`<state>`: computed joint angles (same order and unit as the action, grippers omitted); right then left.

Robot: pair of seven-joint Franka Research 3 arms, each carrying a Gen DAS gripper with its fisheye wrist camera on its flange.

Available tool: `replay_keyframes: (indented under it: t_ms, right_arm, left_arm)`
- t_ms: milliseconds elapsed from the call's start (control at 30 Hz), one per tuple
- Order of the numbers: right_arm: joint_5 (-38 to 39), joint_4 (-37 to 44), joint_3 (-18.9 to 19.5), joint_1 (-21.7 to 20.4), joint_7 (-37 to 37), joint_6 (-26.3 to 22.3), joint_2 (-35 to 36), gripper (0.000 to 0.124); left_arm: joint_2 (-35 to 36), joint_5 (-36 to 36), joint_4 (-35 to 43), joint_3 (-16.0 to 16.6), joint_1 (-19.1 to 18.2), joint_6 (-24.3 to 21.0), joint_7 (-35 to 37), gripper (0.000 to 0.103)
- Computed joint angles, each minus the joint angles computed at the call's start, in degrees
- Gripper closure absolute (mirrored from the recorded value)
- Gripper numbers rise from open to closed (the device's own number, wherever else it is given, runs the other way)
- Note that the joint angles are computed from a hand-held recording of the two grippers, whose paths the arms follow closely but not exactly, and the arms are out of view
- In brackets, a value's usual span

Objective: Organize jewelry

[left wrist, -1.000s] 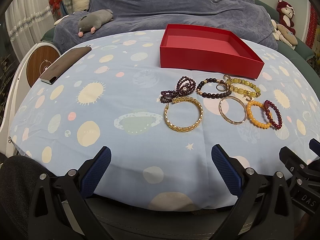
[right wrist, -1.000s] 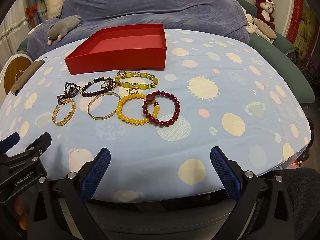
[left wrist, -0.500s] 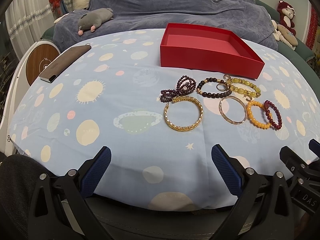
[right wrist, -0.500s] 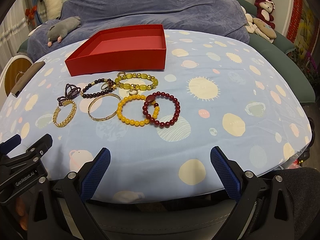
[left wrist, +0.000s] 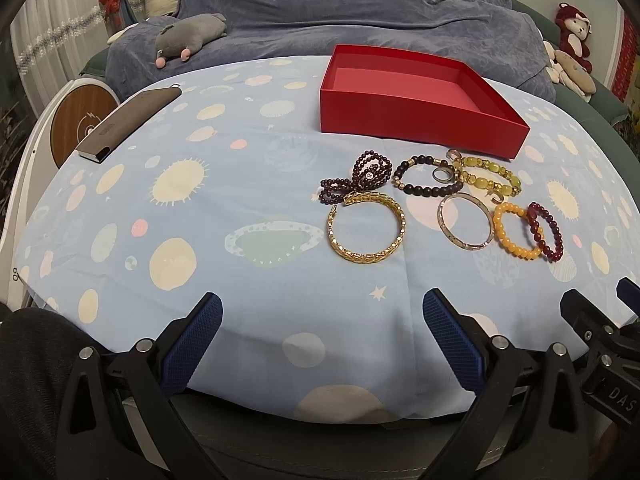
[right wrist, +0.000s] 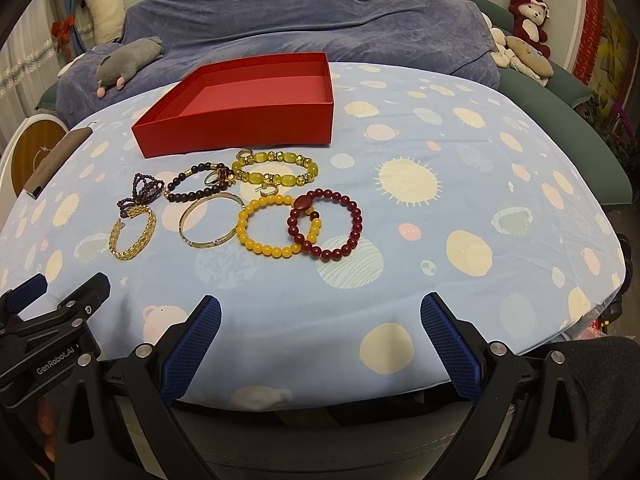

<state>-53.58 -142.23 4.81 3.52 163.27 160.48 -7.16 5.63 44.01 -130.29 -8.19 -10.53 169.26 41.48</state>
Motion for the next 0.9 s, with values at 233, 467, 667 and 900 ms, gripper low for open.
replay_keyframes:
  t_ms: [233, 467, 667, 900]
  right_arm:
    - [-0.2, 0.7, -0.2, 0.0, 0.2, 0.0, 0.5, 0.028]
    - [1.0, 0.9, -0.9, 0.3, -0.7, 0.6, 1.1, 0.028]
    - [2.7, 3.3, -1.7, 0.3, -4.7, 0.9, 2.9, 0.028]
    - [9.7, 6.9, -4.7, 1.0, -11.5, 2.6, 7.6, 0.029]
  left_arm:
    - [0.0, 0.6, 0.3, 0.1, -0.2, -0.5, -0.8, 0.007]
    - [0.4, -1.1, 0.5, -0.1, 0.1, 0.1, 0.7, 0.007]
    - [1.2, -9.5, 1.5, -1.4, 1.0, 0.4, 7.9, 0.007]
    - [6.1, -21.0, 6.8, -3.2, 2.0, -2.5, 17.1, 0.007]
